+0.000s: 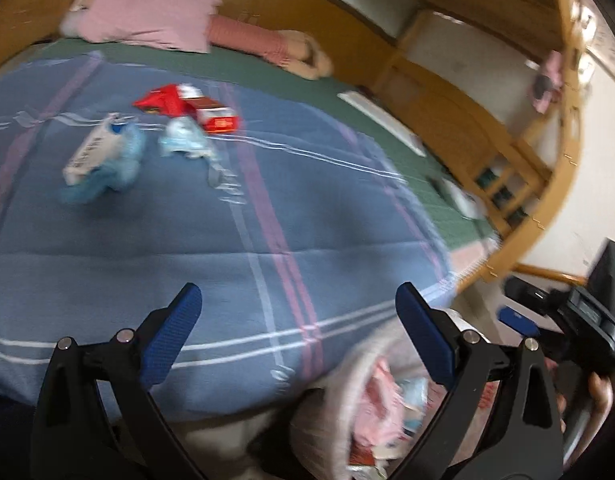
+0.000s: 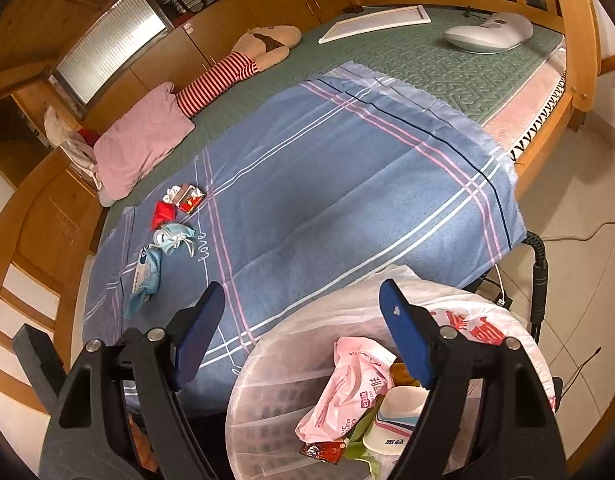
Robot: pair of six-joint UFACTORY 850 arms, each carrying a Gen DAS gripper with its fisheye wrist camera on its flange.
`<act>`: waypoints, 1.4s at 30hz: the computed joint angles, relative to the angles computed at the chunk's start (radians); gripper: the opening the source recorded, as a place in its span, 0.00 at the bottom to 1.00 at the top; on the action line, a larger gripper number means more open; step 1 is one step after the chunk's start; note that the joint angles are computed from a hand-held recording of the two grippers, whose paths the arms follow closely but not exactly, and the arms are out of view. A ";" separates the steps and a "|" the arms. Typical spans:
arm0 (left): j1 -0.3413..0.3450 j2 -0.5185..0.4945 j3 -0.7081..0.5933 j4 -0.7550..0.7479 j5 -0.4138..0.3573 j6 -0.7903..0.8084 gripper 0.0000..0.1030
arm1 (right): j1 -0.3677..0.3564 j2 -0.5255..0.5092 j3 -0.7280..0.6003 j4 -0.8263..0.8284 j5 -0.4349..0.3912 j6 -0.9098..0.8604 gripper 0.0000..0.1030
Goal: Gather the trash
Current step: 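Move both tools back over the medicine box and blue cloth, then grasp the white medicine box with the left tool while the right tool grasps the blue cloth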
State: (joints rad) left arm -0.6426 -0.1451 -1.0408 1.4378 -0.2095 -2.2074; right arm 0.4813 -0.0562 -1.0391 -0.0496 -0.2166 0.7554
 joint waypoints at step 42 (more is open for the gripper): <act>0.392 -0.337 -0.368 -1.034 -0.280 1.030 0.77 | 0.081 -0.671 -0.815 0.356 -0.320 -0.470 0.78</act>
